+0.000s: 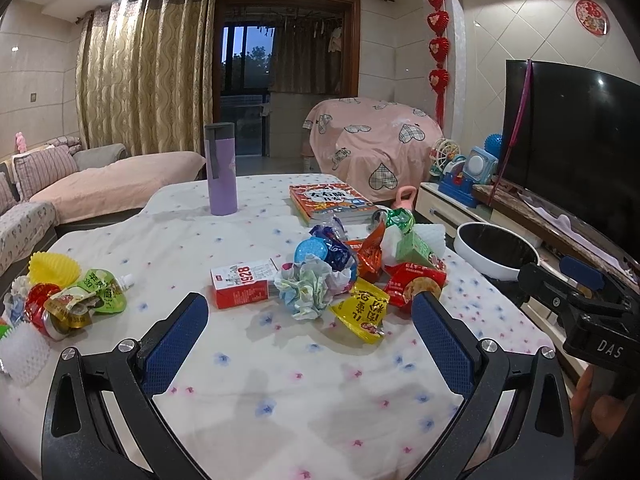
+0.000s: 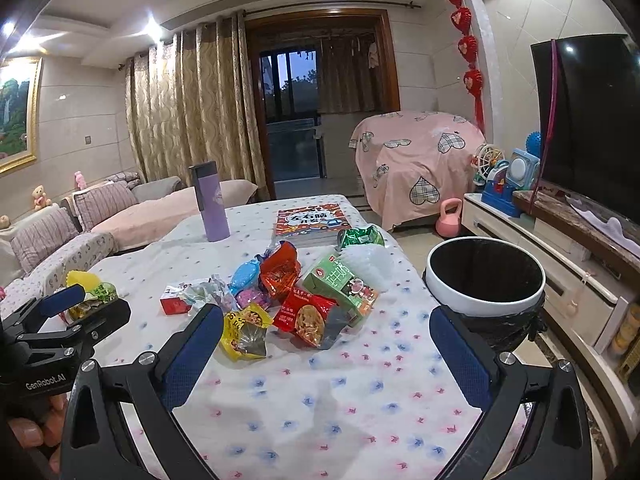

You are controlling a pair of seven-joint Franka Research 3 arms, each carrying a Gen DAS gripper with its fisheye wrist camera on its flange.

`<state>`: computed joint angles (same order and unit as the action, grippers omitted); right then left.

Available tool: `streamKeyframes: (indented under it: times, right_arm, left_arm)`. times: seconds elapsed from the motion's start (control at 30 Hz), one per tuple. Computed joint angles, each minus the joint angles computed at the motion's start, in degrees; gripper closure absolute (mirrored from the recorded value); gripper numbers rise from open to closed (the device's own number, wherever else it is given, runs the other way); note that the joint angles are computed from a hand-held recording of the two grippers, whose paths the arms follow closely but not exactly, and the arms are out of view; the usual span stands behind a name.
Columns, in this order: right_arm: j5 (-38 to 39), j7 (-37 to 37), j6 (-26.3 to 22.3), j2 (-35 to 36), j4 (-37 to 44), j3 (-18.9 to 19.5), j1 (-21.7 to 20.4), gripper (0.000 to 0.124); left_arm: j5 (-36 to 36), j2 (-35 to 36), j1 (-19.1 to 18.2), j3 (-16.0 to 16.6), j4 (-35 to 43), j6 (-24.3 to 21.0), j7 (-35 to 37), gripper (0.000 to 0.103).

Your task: Collect trash

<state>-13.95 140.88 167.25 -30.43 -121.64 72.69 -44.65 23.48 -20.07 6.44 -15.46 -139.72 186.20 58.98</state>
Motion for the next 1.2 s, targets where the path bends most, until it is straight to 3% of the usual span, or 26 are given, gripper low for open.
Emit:
streamKeyframes:
  times: [0.53,1.2]
  right_arm:
    - [0.0,-0.2,1.1,0.6,0.0,0.6,-0.4,0.021]
    - [1.3,-1.2,1.7,0.6,0.0,1.0,-0.7,0.021]
  left_arm:
    - [-0.5,0.3,-2.3,2.1,-0.1,-0.2,0.9,0.000]
    - [-0.9,0.6,-2.8,2.4,-0.3,-0.4,1.0,0.000]
